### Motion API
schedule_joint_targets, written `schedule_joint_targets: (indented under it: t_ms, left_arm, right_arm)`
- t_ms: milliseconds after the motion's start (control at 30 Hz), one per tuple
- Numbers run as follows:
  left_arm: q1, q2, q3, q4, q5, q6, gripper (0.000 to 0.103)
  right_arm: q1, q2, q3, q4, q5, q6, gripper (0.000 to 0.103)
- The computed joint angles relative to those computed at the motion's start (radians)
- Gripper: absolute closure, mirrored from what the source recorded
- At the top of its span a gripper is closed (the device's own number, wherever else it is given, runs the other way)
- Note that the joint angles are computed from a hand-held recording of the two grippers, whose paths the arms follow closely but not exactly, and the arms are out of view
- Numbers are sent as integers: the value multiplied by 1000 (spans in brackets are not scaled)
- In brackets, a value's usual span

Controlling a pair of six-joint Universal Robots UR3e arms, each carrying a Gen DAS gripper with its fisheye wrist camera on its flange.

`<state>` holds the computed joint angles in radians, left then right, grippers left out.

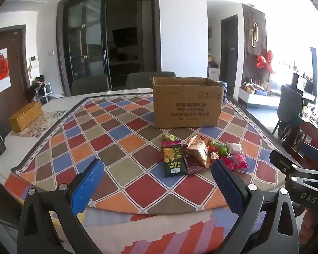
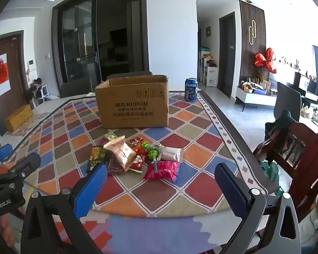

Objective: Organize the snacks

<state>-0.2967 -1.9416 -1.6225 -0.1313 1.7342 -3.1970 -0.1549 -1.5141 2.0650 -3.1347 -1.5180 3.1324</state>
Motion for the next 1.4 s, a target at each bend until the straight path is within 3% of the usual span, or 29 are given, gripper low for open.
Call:
schedule_joint_targets:
  t_ms: [1400]
  left_arm:
    - [-1,26,-45,46,-2,-9,0]
  right_arm:
    - [-2,-2,20,-39,2,-3,1]
